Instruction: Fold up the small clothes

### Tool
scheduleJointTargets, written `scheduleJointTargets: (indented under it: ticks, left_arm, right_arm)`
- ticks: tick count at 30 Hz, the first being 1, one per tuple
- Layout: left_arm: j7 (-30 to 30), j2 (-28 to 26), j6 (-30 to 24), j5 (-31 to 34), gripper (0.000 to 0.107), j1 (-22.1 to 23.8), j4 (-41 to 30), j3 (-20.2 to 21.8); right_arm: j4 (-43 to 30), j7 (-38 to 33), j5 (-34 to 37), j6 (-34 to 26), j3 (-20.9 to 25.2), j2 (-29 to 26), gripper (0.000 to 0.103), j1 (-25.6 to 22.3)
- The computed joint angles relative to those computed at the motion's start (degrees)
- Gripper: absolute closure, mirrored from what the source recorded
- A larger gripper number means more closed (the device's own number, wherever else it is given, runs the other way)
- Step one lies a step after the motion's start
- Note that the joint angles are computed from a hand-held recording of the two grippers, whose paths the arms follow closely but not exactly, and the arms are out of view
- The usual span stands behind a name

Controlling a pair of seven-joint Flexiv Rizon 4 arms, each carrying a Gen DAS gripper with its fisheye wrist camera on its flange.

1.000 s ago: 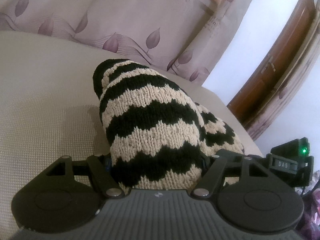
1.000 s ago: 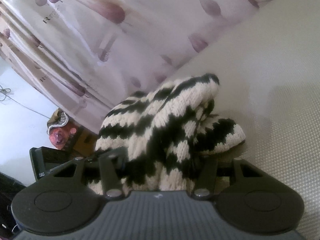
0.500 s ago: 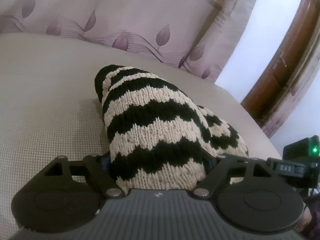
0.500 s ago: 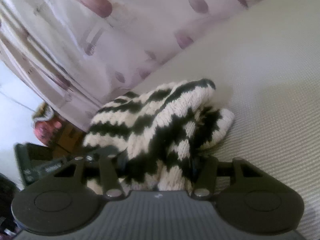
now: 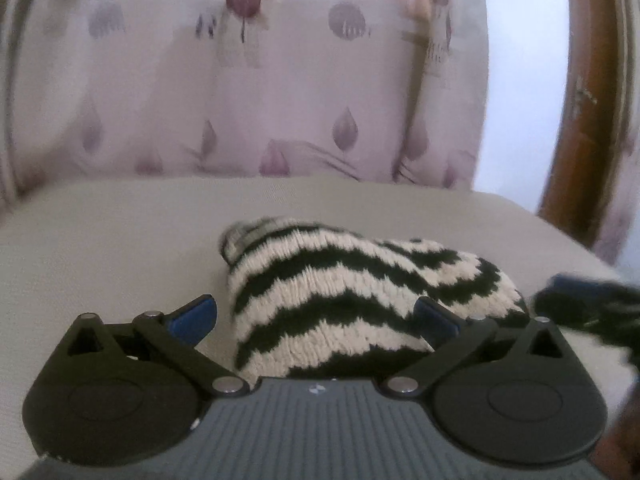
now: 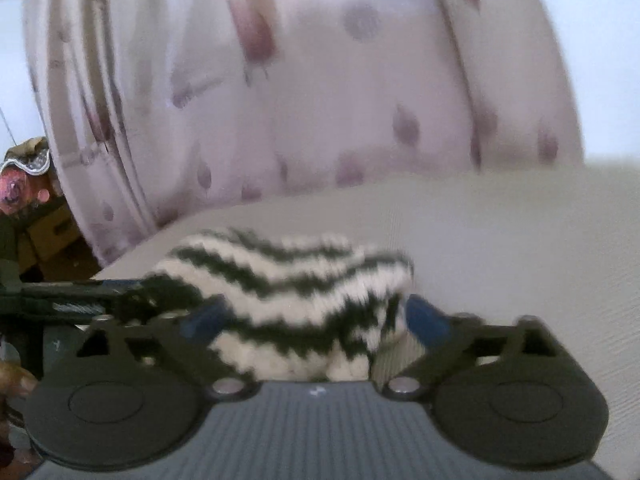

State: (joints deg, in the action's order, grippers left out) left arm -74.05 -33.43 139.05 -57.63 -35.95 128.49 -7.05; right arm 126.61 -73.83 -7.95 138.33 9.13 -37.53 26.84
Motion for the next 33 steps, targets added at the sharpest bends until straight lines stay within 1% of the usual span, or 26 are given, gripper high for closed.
scheduleJointTargets:
  ticks: [2,4,6,8,10,12,14,15,16,17,18,19,20,21,23,25,28,30,33]
  left_arm:
    - [6.97,-1.24,4.26,-8.88,0.004,-4.45,-2.88,0.48]
    - [9.66,-2.49,9.52,-11.97,0.004,-5.81,-4.69,-0.36]
    - [8.63,-3.33,14.49,-12.65,0.004,-6.31,-5.75,-1.38]
    - [5.89,-4.11,19.83,-13.48,0.004,-6.61,-6.48,-2.34]
    - [4.42,-4.05,23.38,-14.77,0.004,-6.35,-7.08,-3.62]
    - [3.51,-2.94,24.13,-16.03,0.004,-5.36,-7.24,-5.61]
    - [-2.68,-1.04,24.63,-11.57,0.004,-3.82,-3.86,-6.03]
    - [-4.9,-0.06,24.73,-11.47,0.004,-3.54,-2.79,-6.59]
    - [-5.53,0.76,24.72,-14.33,0.004,-3.83,-2.76,-7.6]
    - [-3.46,1.01,25.3,-19.68,0.004,-4.68,-4.27,-8.72]
    - [0.54,0.9,26.1,-24.44,0.004,-5.35,-6.48,-9.68]
    - [4.79,0.95,26.55,-26.95,0.004,-5.54,-7.97,-10.29]
    - [8.15,1.05,26.73,-27.93,0.004,-5.52,-8.8,-10.61]
    - [10.1,1.1,27.04,-28.69,0.004,-5.55,-9.43,-10.87]
    - [9.9,1.4,27.68,-28.65,0.004,-5.84,-9.15,-10.98]
    - [7.42,1.62,27.93,-27.08,0.004,-5.95,-8.15,-10.65]
    - [6.25,2.35,26.08,-26.22,0.004,-5.56,-6.88,-10.82]
    - [5.17,2.29,25.85,-25.6,0.004,-5.83,-6.22,-10.67]
    - [6.32,2.16,23.73,-25.27,0.004,-5.73,-6.06,-10.93]
  right_arm:
    - [1.54,-3.01,5.63,4.28,-0.9,0.98,0.001,3.27]
    - [2.7,-5.3,10.07,5.9,-1.47,2.23,0.001,5.73]
    - [3.77,-6.0,12.16,7.88,-0.96,2.99,0.001,6.31]
    - [5.08,-5.42,12.83,9.51,-0.15,3.76,0.001,5.77]
    - [5.82,-5.76,14.91,10.6,-0.06,4.54,0.0,6.49]
    - [6.9,-5.68,15.8,11.48,0.23,5.41,0.0,6.5]
    - [7.84,-5.36,16.04,11.93,0.55,6.12,0.0,6.31]
    - [8.47,-5.09,16.13,12.15,0.78,6.58,0.0,6.2]
    - [8.88,-4.69,15.72,11.98,0.99,6.92,0.0,5.94]
    - [9.36,-4.29,15.24,11.71,1.17,7.29,0.0,5.65]
    - [9.88,-4.09,15.26,11.47,1.3,7.7,0.0,5.67]
    - [10.26,-4.01,15.65,11.39,1.4,8.0,0.0,5.9]
    - [10.68,-3.82,15.5,11.38,1.53,8.25,0.0,5.84]
    - [11.12,-3.66,15.14,11.28,1.67,8.55,0.0,5.73]
    - [11.6,-4.0,15.39,11.54,1.67,8.76,0.0,6.09]
    - [12.13,-4.33,15.29,11.57,1.73,8.97,0.0,6.27]
    - [12.59,-4.57,15.55,12.02,1.9,8.82,0.0,6.53]
    - [12.71,-4.63,15.71,12.08,1.94,8.59,0.0,6.71]
    - [12.73,-5.57,16.56,11.82,1.66,8.33,0.0,7.56]
